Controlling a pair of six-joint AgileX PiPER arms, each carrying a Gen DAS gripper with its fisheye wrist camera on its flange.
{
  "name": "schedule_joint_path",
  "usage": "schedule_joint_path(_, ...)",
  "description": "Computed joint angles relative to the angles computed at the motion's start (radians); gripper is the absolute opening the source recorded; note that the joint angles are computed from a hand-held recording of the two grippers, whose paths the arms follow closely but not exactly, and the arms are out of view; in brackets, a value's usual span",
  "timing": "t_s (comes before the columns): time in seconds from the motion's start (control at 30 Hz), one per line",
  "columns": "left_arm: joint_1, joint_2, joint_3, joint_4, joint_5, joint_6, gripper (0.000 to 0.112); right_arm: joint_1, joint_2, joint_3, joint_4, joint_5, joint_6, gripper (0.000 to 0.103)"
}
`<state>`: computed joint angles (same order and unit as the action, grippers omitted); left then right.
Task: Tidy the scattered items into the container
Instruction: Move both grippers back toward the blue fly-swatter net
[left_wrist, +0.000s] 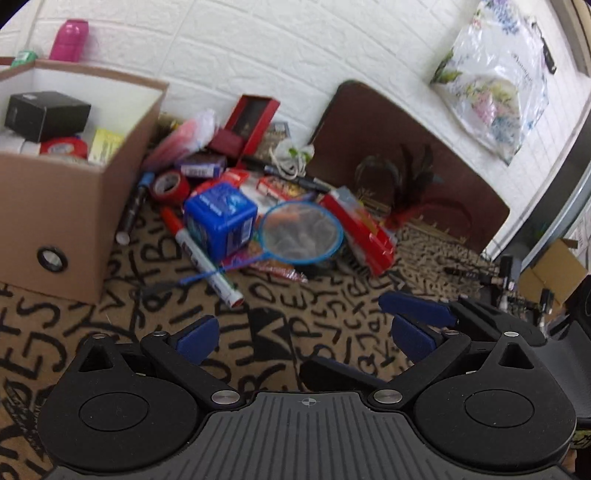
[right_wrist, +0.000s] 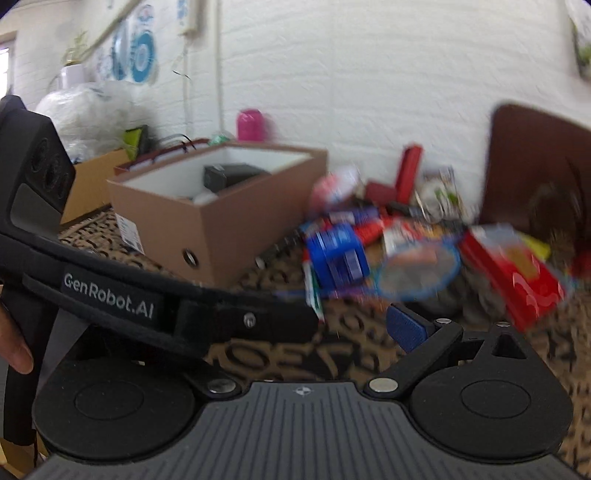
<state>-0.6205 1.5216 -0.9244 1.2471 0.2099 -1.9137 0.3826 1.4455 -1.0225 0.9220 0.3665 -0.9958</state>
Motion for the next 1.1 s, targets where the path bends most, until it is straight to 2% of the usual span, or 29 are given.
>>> schedule_joint_path(0.03, 0.006, 0.015, -0.014, -0.027, 0.008, 0.034, 0.103, -0.003, 0.005, 0.014, -0.005, -0.009, 0.005, 0.096)
schedule_joint_path(0.13, 0.046, 0.054, -0.086, -0.199, 0.019, 0.284, 0.101, -0.002, 0.035, 0.01, -0.073, -0.031, 0.034, 0.093)
schedule_joint_path(0.2, 0.063, 0.077, -0.132, -0.264, 0.053, 0.4, 0.1, 0.009, 0.058, -0.012, -0.246, -0.073, 0.178, 0.092)
schedule_joint_path(0.27, 0.079, 0.086, -0.141, -0.275, 0.053, 0.425, 0.099, -0.007, 0.084, -0.042, -0.365, -0.08, 0.314, 0.088)
schedule_joint_path(0.4, 0.088, 0.118, -0.132, -0.159, 0.054, 0.269, 0.097, -0.087, 0.128, -0.082, -0.261, -0.049, 0.293, 0.082)
schedule_joint_path(0.43, 0.088, 0.134, -0.144, -0.16, 0.063, 0.275, 0.097, -0.102, 0.141, -0.098, -0.251, -0.039, 0.295, 0.08)
schedule_joint_path(0.57, 0.108, 0.201, -0.212, -0.262, 0.091, 0.42, 0.093, -0.129, 0.193, -0.178, -0.264, -0.005, 0.338, 0.073)
schedule_joint_path(0.8, 0.152, 0.211, -0.202, -0.498, 0.062, 0.655, 0.083, -0.138, 0.299, -0.316, -0.235, 0.044, 0.35, 0.061)
schedule_joint_path(0.83, 0.161, 0.208, -0.186, -0.511, 0.045, 0.651, 0.083, -0.141, 0.315, -0.337, -0.221, 0.058, 0.352, 0.059)
schedule_joint_path(0.93, 0.18, 0.187, -0.126, -0.39, -0.022, 0.514, 0.08, -0.151, 0.355, -0.381, -0.166, 0.091, 0.339, 0.053)
schedule_joint_path(1.0, 0.179, 0.186, -0.13, -0.42, -0.01, 0.55, 0.076, -0.151, 0.378, -0.407, -0.163, 0.096, 0.356, 0.048)
schedule_joint_path(1.07, 0.169, 0.192, -0.15, -0.468, 0.031, 0.622, 0.069, -0.152, 0.402, -0.436, -0.163, 0.11, 0.391, 0.036)
schedule_joint_path(1.1, 0.161, 0.195, -0.161, -0.472, 0.058, 0.639, 0.06, -0.156, 0.412, -0.45, -0.158, 0.122, 0.409, 0.031)
